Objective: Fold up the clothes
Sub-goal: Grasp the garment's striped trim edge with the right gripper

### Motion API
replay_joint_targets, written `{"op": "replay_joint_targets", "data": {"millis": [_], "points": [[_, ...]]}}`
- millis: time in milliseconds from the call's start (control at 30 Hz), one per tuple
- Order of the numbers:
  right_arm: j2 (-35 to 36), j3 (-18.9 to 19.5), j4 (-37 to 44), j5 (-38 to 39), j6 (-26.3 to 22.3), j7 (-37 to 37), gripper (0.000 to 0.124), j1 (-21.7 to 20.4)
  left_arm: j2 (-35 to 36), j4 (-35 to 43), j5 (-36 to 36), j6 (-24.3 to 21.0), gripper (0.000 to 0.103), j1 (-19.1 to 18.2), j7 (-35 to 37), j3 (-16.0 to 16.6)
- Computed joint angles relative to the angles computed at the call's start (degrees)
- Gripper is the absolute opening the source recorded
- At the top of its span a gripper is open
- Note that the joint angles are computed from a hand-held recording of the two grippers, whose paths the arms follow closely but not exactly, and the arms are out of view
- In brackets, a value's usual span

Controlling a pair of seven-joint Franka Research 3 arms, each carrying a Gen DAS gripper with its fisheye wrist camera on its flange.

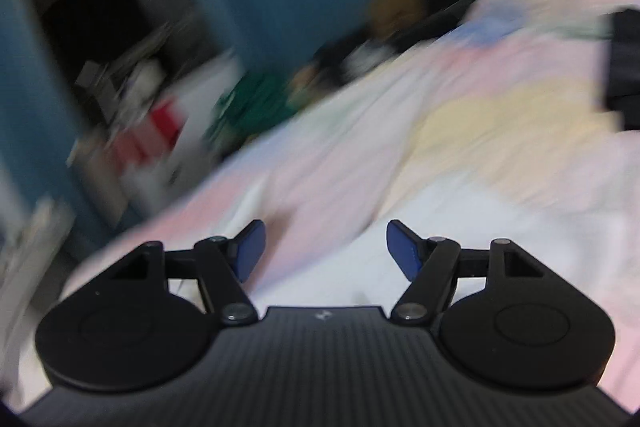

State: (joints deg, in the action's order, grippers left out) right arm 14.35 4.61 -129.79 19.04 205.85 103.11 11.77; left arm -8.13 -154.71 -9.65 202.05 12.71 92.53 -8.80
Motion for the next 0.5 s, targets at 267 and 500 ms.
{"op": "replay_joint_targets", "data": {"millis": [267,500], "points": [[13.86,16.4,18.47,-18.41,-18.54,-0.41,0.061,-14.36,12.58,5.02,-2.81,3.98,0.083,-1.72,7.45,-1.0],[26.5,4.07,36.76,-18.42,-23.97,-6.29,0.05,0.26,19.01,7.73,11.83,8.39,0.083,-1.38,-1.81,2.94]]}}
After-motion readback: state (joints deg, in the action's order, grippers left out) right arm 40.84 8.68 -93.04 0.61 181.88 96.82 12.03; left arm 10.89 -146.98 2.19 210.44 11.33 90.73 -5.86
